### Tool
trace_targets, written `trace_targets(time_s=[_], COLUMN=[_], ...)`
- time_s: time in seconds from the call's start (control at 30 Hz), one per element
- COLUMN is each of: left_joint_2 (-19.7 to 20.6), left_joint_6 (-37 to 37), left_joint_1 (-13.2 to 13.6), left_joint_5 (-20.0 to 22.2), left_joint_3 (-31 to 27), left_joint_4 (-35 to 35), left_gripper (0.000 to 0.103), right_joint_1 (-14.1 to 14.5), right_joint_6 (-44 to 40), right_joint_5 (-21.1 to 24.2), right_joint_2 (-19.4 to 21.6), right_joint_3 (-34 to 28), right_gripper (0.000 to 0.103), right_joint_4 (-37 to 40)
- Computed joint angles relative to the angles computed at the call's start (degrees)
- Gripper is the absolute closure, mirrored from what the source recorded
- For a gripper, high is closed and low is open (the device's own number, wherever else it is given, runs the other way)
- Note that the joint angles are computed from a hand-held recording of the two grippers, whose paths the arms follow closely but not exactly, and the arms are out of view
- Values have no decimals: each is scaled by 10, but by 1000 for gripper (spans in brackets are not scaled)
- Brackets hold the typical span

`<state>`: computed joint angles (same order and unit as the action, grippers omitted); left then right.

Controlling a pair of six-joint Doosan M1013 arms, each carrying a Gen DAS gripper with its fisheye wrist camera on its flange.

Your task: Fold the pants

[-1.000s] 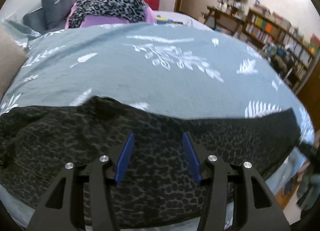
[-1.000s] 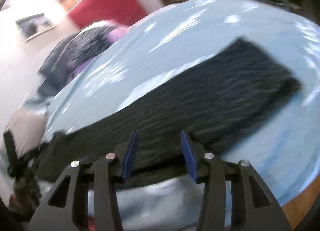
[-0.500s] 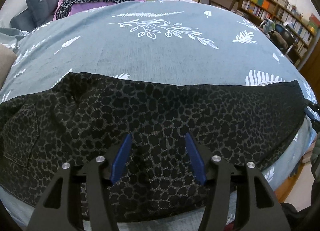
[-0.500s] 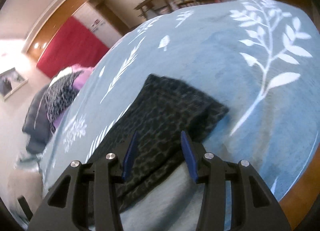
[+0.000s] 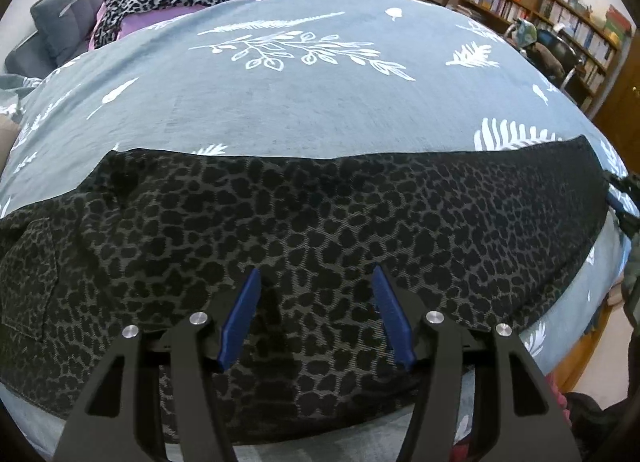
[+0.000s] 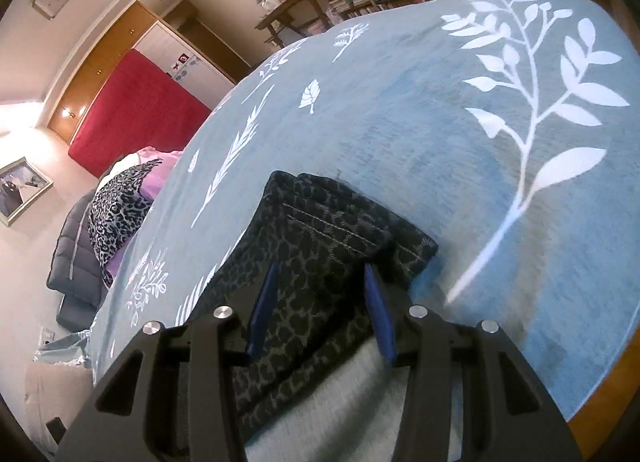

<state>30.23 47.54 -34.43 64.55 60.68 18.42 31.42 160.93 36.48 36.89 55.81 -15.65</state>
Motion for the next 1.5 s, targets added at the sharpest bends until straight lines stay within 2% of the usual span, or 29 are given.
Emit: trace_targets(time_s=[0.03,0.07,0.3,0.37,0.47,0.53,0.6,0.7,0.73,0.77,0.83,0.97,1.13,1.23,1.4,1.5], left_joint_2=[1,2,12,14,19,19,16,14,14,14,14,9,6,11,27,48], left_joint_6=[2,5,51,64,84,83,81,83,85,88,95,103,108,112,148,178], left_joint_1=[-1,-1,-8,-10,-13,-13,-12,-13,-13,-13,-14,-21,-21,-15,-20,-24], left_joint_5=[1,2,2,0,4,5,-1,-2,-1,0,0,-7,-13,-14,-35,-37], left_joint_3=[-2,-4,-22,-24,-27,-23,-15,-11,-12,-12,-11,0,5,-11,-49,-85], left_joint_4=[0,-1,-7,-11,-18,-17,-25,-24,-24,-24,-27,-24,-28,-50,-59,-63], left_gripper=[44,44,44,44,44,41,40,40,40,40,40,40,40,40,39,39], right_joint_1=[1,3,17,17,12,11,11,15,15,16,18,17,12,13,7,-1], right_joint_6=[-3,-3,7,-12,-61,-47,-36,-45,-45,-35,-6,31,23,31,99,167], right_joint_5=[10,29,63,77,116,111,103,104,101,96,95,103,68,58,15,-39], right_joint_2=[2,3,-14,-14,4,1,-3,-3,-5,-6,-11,-18,-20,-18,-24,-28], right_joint_3=[-6,-11,-16,-15,-35,-23,-12,-16,-17,-16,-10,1,20,23,45,71], right_gripper=[85,96,98,98,98,98,96,86,75,57,46,46,46,46,46,46], right_joint_4=[-7,-19,-104,-96,-44,-42,-44,-55,-59,-69,-94,-108,-44,-47,-90,-110])
